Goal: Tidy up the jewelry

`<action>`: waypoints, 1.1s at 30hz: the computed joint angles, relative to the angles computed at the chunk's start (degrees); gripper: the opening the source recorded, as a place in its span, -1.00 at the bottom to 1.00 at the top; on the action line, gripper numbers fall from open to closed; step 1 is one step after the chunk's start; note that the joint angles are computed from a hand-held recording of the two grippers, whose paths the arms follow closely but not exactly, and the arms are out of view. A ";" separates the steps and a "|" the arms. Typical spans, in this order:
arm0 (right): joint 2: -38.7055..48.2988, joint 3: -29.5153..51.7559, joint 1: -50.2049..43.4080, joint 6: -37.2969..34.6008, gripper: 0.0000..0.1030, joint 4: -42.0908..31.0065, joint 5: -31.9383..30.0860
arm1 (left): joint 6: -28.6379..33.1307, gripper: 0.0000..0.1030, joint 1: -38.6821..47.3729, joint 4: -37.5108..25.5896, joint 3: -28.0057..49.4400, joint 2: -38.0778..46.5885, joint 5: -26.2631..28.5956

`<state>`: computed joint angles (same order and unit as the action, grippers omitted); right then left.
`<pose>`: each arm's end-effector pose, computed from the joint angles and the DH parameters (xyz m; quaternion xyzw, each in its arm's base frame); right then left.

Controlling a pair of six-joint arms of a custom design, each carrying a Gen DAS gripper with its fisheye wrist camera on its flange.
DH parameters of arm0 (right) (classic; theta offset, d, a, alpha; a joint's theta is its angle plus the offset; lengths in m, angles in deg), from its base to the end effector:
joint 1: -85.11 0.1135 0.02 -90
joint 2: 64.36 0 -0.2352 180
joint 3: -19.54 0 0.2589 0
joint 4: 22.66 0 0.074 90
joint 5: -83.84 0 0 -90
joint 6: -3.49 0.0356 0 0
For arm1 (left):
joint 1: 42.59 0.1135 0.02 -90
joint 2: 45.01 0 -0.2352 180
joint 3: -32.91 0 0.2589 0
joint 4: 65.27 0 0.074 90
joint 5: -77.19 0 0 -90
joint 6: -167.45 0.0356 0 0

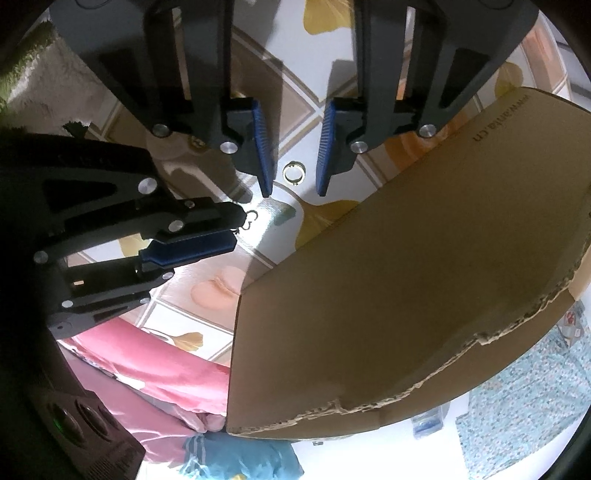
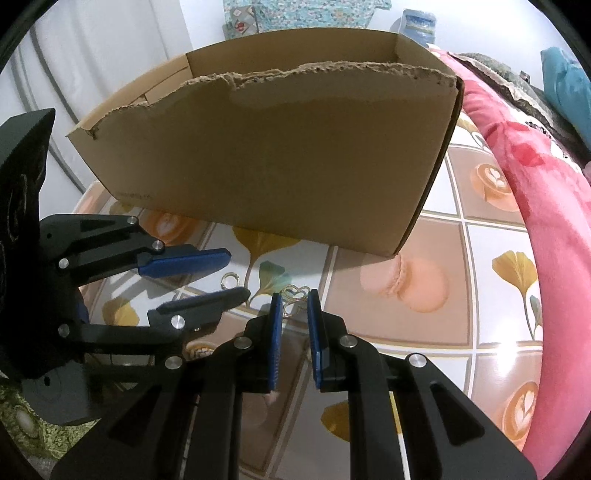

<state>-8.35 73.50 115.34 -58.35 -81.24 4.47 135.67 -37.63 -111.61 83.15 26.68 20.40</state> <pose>0.1767 0.0954 0.2043 0.0061 0.9634 0.0449 0.2641 0.2271 0.0001 0.1460 0.4707 0.8159 -0.1422 0.3041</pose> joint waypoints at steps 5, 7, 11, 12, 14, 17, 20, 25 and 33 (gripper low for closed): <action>-0.73 -0.66 -1.41 -0.75 -0.73 0.57 -1.01 | 0.76 -0.77 0.16 -0.50 0.52 0.53 -0.37; -0.88 -0.84 -1.62 -1.01 -0.73 0.76 -1.11 | 0.27 -0.81 -0.21 -0.23 0.48 0.48 -0.61; -1.84 -1.12 -1.33 -0.88 -0.73 0.45 -0.79 | 0.18 -0.82 -0.16 -0.35 0.36 0.16 -0.42; -2.05 -1.13 -0.98 -0.64 -0.73 0.29 -0.49 | 0.20 -0.91 -0.09 -0.29 0.23 -0.09 -0.29; -2.32 -1.00 -0.26 -0.06 -0.73 -0.05 0.11 | 0.60 -0.94 0.39 -1.14 0.85 0.16 0.18; -2.81 -0.66 0.83 0.68 -0.73 -0.88 1.19 | 0.81 -0.97 0.93 -1.59 1.23 0.64 0.44; -3.25 -0.74 1.85 1.77 -0.73 -1.39 2.03 | 1.47 -0.97 2.05 -2.77 1.92 1.21 1.24; -3.90 -0.83 2.46 2.77 -0.73 -1.72 2.43 | 2.75 -0.96 4.28 -3.46 2.68 1.33 2.10; -4.22 -0.85 2.74 2.60 -0.73 -1.29 2.33 | 2.29 -0.97 2.39 -0.31 -0.55 -1.67 -1.93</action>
<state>-12.57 72.65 118.07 -55.75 -82.53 6.80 137.96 -35.24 -111.92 82.60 25.01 18.47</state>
